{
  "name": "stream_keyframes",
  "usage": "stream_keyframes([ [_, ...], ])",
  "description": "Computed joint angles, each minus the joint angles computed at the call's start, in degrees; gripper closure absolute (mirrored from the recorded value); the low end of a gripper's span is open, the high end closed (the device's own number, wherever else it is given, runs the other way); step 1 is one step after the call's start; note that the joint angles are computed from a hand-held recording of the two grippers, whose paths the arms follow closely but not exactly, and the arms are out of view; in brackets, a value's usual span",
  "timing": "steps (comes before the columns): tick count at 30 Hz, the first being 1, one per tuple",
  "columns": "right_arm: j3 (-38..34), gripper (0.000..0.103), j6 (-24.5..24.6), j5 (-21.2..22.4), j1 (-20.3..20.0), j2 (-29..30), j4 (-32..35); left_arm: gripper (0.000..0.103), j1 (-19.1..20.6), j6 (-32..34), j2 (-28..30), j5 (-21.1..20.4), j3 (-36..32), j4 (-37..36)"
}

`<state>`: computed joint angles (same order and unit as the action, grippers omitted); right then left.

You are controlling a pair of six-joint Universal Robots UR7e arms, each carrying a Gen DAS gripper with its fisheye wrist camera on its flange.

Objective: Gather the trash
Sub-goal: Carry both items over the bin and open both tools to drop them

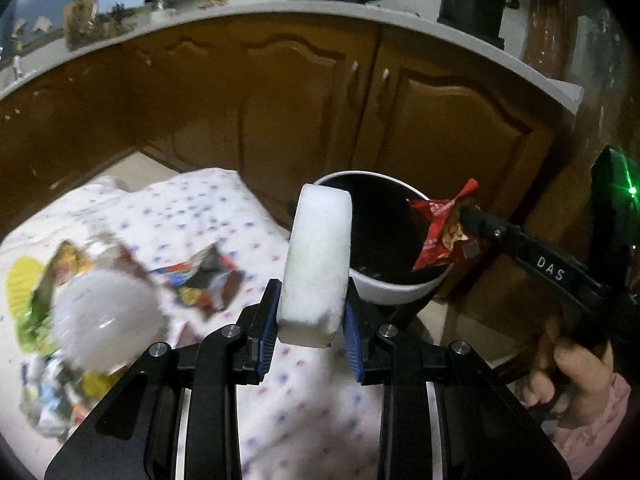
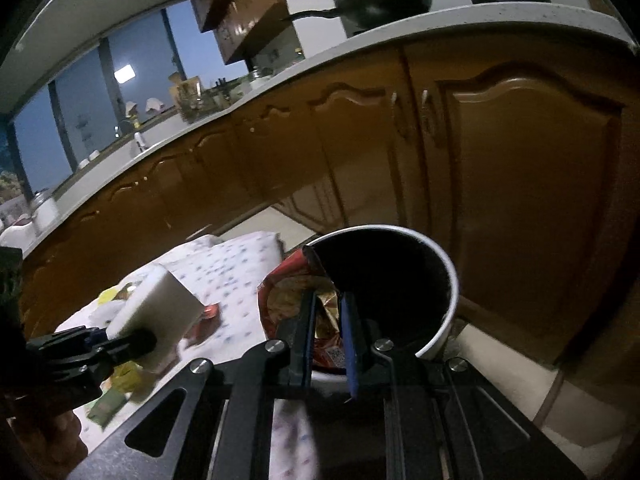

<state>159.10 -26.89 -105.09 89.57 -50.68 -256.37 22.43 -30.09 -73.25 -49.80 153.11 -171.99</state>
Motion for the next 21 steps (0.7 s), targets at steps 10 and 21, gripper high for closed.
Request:
stream_keyframes([
  [10,-4.63,0.09,-1.03,-0.64,-4.69,-8.73,16.18,0.075,9.38,8.78,14.28,-7.37,-14.38,-0.09],
  [21,-8.33,0.08,-2.14,-2.16,-6.72,-9.7,26.17,0.069,11.39,10.17,21.76,-6.24,-21.15,5.61],
])
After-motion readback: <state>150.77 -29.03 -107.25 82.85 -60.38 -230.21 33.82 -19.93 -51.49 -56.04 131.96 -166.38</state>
